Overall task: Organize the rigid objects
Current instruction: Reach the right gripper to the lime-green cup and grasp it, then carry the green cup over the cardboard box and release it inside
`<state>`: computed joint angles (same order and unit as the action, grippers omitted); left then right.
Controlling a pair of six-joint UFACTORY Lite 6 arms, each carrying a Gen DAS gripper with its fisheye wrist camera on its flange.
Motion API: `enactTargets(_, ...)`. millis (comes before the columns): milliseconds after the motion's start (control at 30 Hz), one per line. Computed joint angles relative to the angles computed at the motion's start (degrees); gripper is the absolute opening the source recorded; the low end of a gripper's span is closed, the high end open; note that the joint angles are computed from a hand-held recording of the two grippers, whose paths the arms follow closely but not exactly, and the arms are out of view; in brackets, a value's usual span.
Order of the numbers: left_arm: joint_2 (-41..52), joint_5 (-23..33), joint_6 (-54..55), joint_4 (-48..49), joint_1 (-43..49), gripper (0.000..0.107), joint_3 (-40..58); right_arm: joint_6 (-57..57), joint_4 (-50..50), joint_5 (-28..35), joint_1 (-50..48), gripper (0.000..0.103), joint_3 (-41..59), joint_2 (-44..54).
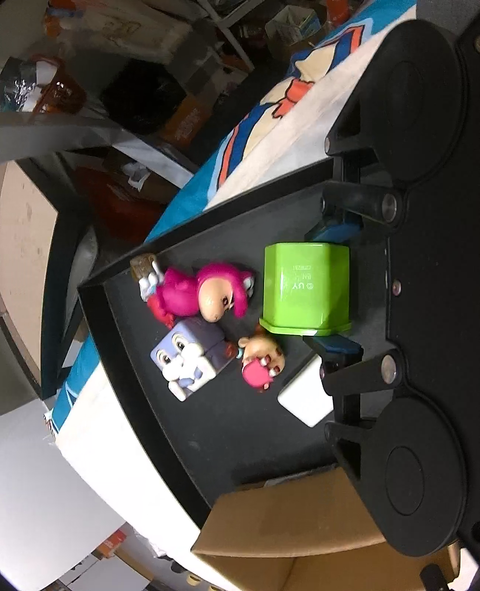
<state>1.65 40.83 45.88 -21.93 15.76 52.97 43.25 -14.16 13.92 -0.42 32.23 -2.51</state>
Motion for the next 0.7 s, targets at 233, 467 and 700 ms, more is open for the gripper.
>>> enactTargets(233, 0.33, -0.16, 1.69, -1.55, 0.62, 0.014, -0.34, -6.35, 6.23, 0.94, -0.31, 0.048, -3.17, -5.74)
enactTargets(467, -1.28, 1.27, 4.95, -2.75, 1.68, 0.015, -0.84, -8.88, 8.89, 4.08, 0.31, 0.048, -5.06, -12.87)
enactTargets(700, -1.8, 1.96, 7.25, -4.04, 2.94, 0.015, -1.11, -8.02, 8.8, 8.68, 4.0, 0.048, -4.13, -19.52)
